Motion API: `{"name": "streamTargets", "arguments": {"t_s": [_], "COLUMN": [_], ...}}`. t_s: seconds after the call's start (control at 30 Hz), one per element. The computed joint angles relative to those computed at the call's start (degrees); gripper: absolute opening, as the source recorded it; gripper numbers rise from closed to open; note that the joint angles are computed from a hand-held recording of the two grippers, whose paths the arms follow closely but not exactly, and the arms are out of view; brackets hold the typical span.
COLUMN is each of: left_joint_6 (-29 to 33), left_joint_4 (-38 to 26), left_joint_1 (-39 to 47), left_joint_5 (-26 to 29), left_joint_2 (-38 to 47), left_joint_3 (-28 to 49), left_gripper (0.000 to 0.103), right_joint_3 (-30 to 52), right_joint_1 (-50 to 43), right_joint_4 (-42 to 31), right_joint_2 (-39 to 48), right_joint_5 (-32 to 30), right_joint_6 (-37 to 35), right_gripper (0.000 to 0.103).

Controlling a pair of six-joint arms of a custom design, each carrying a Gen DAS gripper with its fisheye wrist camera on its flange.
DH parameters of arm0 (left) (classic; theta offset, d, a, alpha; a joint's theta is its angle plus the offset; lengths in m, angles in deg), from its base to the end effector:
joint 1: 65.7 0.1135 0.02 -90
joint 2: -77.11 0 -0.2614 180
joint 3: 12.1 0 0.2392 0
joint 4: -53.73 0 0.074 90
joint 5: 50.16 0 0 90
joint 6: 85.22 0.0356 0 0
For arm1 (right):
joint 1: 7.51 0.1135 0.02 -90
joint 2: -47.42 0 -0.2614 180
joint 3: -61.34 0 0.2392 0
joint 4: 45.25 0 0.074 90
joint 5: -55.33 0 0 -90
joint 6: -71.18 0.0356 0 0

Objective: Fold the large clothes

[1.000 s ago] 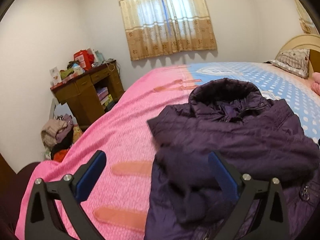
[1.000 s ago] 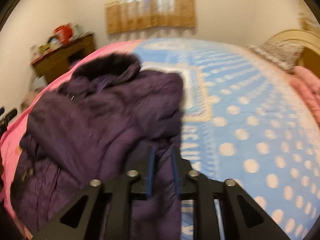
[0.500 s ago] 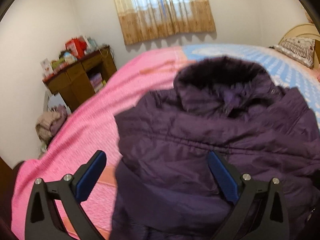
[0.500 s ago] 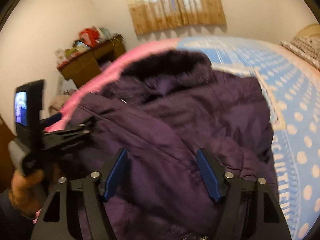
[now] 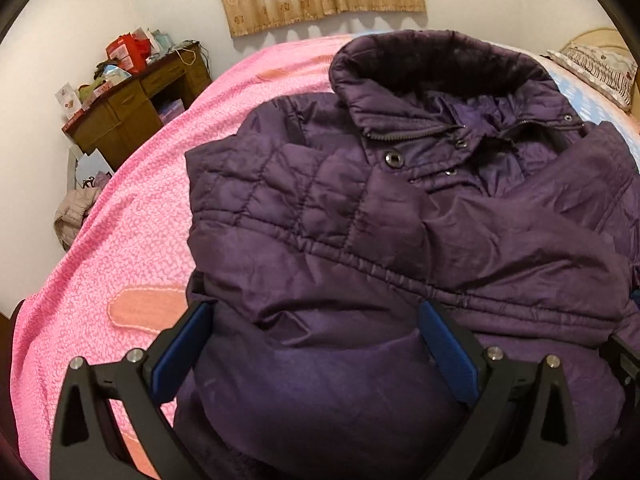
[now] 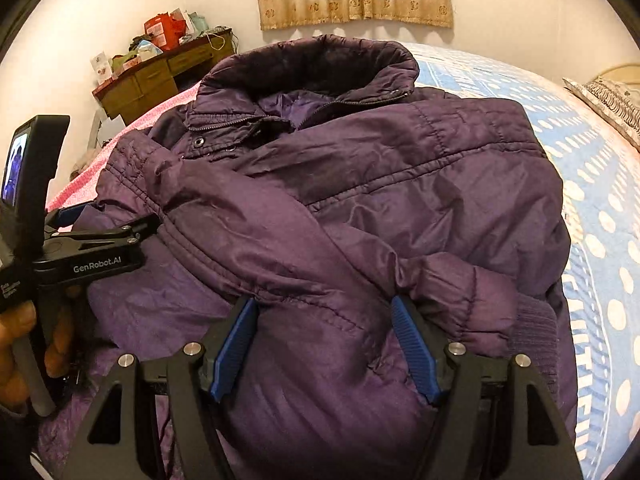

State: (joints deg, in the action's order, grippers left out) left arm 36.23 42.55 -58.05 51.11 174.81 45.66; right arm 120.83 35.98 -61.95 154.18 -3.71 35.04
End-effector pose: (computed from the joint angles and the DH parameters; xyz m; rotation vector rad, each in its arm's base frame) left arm 0.3050 0.0339 0.1342 0.5860 2.3690 0.0613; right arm 0.2328 0.1956 0.0942 0.3769 2.4215 -0.0227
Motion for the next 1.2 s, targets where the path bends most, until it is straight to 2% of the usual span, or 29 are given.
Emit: {"name": "streamTargets", "arguments": {"t_s": [1.2], "left_joint_6": [-0.7], "left_joint_4": [-2.7], "left_joint_1": [0.2], "left_joint_5": [1.2], "left_joint_2": [2.4], "left_joint_3": [3.4], "left_gripper": [0.103], "right_joint_3": [2.9], "right_joint_1": [0.0], "right_joint_4": [-2.9], "right_joint_2": [2.3], "right_joint_5": [0.8], "right_joint_6": [-0.3], "right_gripper": [0.071]}}
